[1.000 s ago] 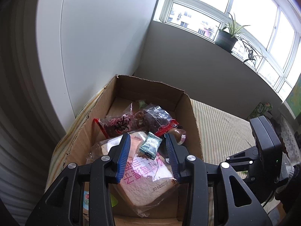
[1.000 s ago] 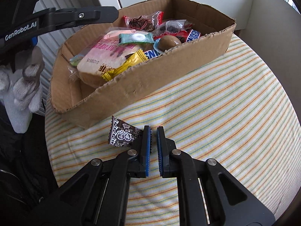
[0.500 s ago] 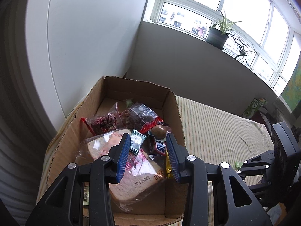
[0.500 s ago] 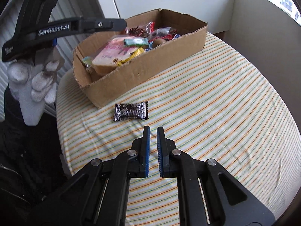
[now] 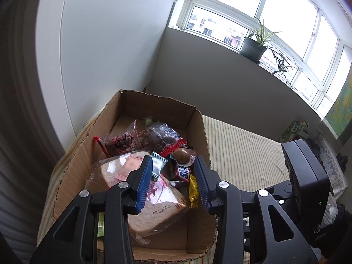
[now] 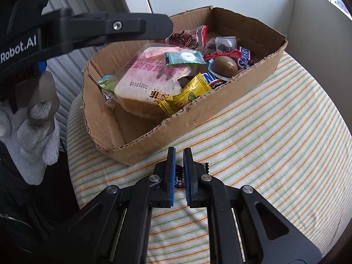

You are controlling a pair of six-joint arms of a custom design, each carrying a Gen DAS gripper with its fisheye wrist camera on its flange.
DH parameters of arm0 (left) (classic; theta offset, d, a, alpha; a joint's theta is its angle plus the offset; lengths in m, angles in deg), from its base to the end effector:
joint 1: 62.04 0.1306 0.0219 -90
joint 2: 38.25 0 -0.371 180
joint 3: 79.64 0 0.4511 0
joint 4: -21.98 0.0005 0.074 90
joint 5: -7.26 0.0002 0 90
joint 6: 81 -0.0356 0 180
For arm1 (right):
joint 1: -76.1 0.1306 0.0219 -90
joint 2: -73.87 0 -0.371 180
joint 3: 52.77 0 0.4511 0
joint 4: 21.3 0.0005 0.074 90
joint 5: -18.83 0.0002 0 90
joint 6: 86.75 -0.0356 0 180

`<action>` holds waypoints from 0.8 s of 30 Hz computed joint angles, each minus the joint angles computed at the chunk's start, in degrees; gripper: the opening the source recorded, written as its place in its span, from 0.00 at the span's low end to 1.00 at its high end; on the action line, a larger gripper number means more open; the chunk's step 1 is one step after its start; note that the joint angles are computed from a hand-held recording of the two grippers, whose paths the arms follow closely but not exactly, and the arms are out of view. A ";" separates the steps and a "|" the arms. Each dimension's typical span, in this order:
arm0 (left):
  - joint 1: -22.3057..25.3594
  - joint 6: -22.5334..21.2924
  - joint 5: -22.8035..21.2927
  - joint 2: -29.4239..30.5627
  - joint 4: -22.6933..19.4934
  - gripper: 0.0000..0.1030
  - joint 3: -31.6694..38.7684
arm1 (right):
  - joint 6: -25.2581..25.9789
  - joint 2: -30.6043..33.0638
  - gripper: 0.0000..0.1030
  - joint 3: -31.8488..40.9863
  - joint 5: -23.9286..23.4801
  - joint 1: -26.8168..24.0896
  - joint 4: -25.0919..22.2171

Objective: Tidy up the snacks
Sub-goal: 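Move the right tool to the black-wrapped candy on the table, then grasp the black-wrapped candy with the left while the right grasps the green candy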

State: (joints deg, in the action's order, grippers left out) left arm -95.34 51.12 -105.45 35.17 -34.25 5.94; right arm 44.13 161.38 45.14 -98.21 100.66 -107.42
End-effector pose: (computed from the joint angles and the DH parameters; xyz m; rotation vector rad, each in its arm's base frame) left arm 0.3697 -0.2270 0.5067 -0.3671 2.2479 -0.2277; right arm 0.4258 0.2118 0.4802 -1.5662 2.2835 0.6095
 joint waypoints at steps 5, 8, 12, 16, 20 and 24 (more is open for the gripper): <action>0.02 0.07 0.00 -0.56 0.05 0.37 -0.33 | 4.02 -1.72 0.08 -2.26 2.40 1.40 -1.48; -0.10 -0.09 0.02 -0.61 0.01 0.37 -0.34 | 7.94 -3.88 0.08 -4.01 3.19 0.37 -3.10; -0.63 -0.26 -0.11 -0.31 0.05 0.37 -0.03 | 9.35 -4.88 0.08 -4.44 2.83 -3.31 -5.42; -1.84 -0.95 -0.11 0.62 0.55 0.37 0.87 | 9.63 -5.55 0.08 -5.16 1.60 -7.93 -6.52; -3.93 -2.23 0.05 3.30 0.64 0.37 3.00 | 11.31 -6.99 0.08 -7.08 0.57 -13.00 -7.00; -6.00 -3.47 0.46 6.66 0.29 0.37 5.58 | 11.52 -8.09 0.04 -8.32 3.37 -15.18 -3.95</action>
